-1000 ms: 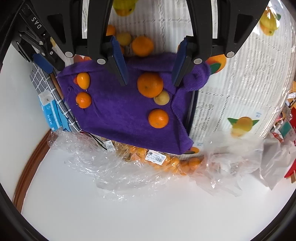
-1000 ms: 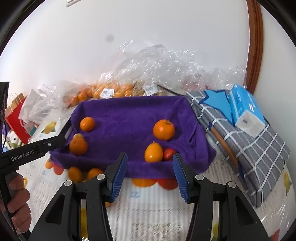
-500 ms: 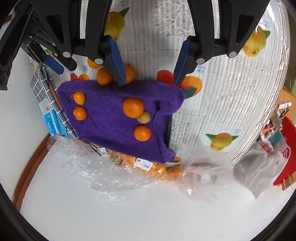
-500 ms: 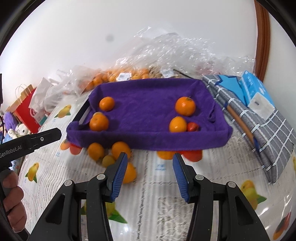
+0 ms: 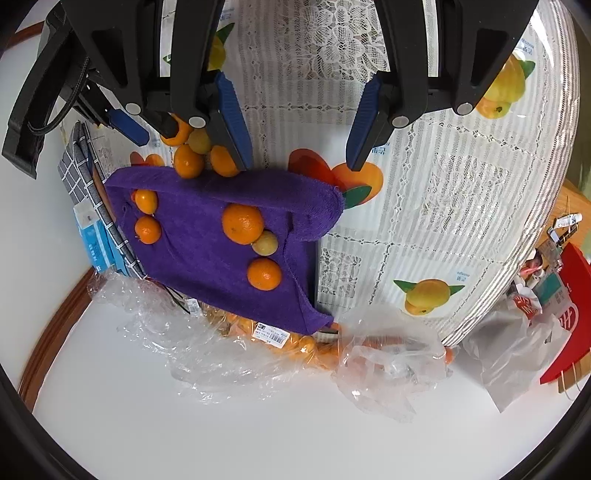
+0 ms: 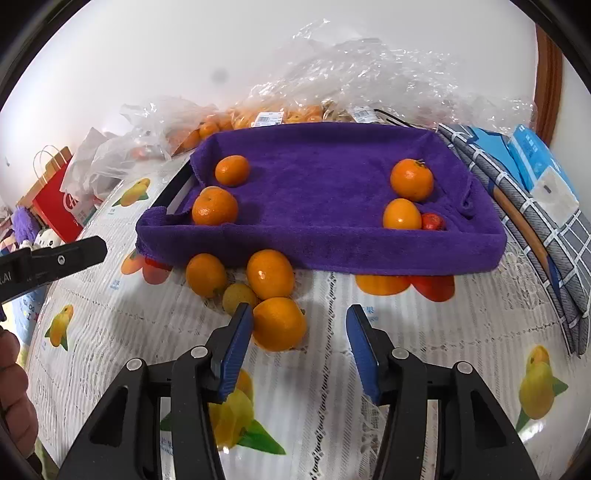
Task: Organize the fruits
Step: 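Withdraw both open tools from the tray toward the loose oranges, then close the right tool on an orange while the left tool closes on another orange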
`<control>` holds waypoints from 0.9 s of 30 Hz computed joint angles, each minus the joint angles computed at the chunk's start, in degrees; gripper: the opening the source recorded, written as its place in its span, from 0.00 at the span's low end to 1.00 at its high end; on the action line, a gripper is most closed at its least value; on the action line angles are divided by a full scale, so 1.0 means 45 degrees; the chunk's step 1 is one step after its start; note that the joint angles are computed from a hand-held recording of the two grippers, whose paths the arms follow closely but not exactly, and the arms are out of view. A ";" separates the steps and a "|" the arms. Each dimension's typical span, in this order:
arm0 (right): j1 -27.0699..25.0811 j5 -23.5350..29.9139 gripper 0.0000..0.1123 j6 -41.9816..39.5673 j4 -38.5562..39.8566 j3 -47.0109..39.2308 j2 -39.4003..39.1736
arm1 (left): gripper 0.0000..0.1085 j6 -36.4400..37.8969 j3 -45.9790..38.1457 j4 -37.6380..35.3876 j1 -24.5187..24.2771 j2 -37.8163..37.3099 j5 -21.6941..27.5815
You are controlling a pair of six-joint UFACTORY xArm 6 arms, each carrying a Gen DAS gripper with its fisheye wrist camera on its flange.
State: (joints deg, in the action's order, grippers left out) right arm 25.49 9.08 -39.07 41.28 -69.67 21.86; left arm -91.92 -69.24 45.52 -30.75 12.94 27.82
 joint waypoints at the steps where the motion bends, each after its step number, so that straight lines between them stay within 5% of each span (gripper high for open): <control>1: 0.0016 0.0073 0.46 -0.0024 -0.0022 -0.0078 0.0055 | 0.47 0.0058 0.0002 -0.0062 0.0034 0.0028 -0.0051; 6: 0.0158 0.0464 0.45 -0.0412 0.0064 -0.0396 0.0326 | 0.47 0.0090 0.0183 -0.0233 0.0173 0.0047 -0.0213; 9: 0.0118 0.1177 0.31 -0.1789 0.1646 -0.0543 0.0262 | 0.47 0.0183 0.0278 -0.0414 0.0207 0.0107 -0.0305; 16: -0.0189 0.0890 0.31 -0.2219 0.2077 0.0178 -0.0413 | 0.47 0.0650 -0.0164 -0.0861 0.0099 0.0749 -0.0657; 25: -0.0949 0.0311 0.31 -0.0507 -0.0340 0.1160 -0.0804 | 0.45 0.2571 -0.2323 -0.2259 -0.0194 0.2753 -0.1178; 27: -0.0992 0.0342 0.31 -0.0983 0.0236 0.1181 -0.0768 | 0.45 0.3035 -0.2844 -0.2633 -0.0253 0.3170 -0.1124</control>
State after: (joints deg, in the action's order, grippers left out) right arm 21.03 10.62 -43.49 42.35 -64.35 18.40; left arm -78.26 -82.04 33.67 -31.89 27.20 22.76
